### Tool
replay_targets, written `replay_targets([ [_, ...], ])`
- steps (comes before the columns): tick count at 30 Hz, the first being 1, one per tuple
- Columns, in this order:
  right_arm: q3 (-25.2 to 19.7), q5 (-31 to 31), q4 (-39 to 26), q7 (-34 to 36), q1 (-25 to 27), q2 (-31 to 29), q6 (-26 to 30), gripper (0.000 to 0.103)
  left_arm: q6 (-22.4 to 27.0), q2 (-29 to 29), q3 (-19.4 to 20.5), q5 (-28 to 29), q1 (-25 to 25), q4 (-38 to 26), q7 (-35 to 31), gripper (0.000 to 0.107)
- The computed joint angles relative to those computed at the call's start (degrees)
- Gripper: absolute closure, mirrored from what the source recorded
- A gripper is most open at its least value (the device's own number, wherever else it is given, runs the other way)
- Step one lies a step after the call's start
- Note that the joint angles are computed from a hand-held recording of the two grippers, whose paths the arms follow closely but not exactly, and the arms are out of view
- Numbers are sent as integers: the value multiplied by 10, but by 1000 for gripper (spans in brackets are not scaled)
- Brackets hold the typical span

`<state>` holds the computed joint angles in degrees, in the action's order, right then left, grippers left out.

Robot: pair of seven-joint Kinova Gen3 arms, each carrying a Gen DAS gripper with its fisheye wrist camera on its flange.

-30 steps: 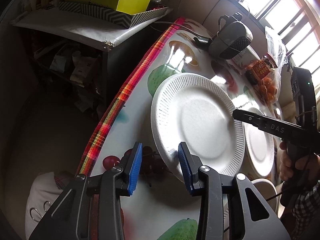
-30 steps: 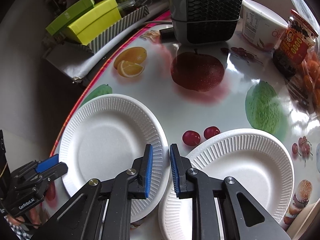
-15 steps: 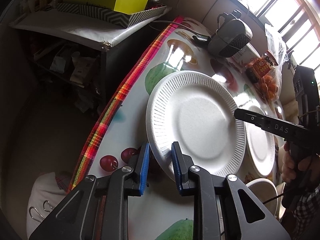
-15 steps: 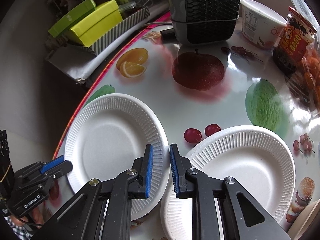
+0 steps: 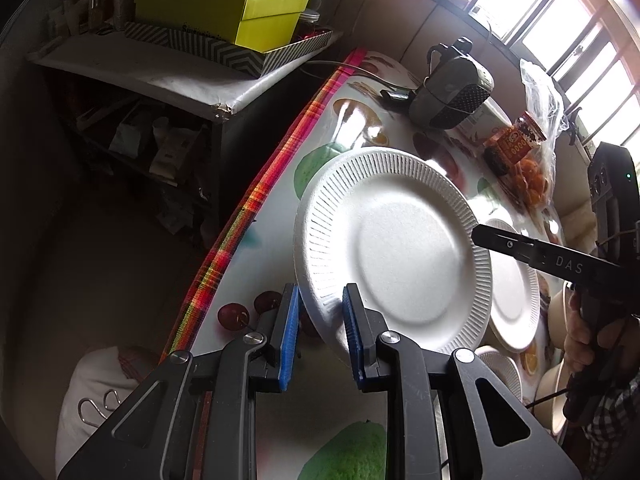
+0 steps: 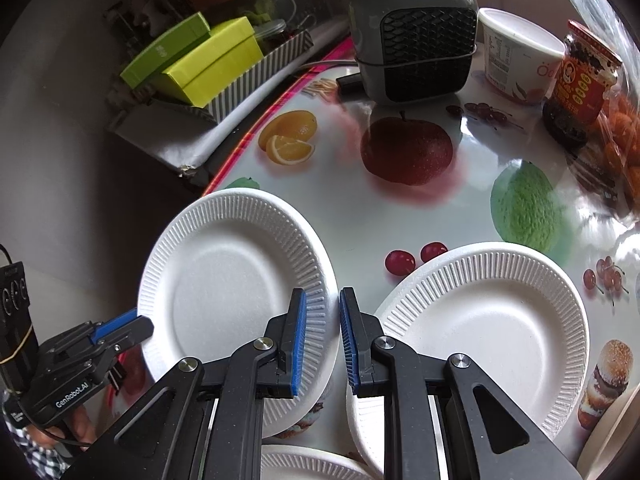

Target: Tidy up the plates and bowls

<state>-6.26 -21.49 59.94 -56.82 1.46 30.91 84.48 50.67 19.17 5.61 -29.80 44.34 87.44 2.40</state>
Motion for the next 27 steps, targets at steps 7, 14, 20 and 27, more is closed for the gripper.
replay_targets([
  [7,1,-13,13,12,18,-22,8,86,18,-5,5,-13,16,-10,9,84],
  [14,9,-26,33,26,39,-49,16,86,37,-4,12,-28,35,-26,14,84],
  [20,18,-34,56,40,57,-72,18,86,45,-2,17,-37,50,-36,17,84],
  [27,32,-45,81,63,86,-93,27,86,47,8,21,-36,68,-49,14,84],
])
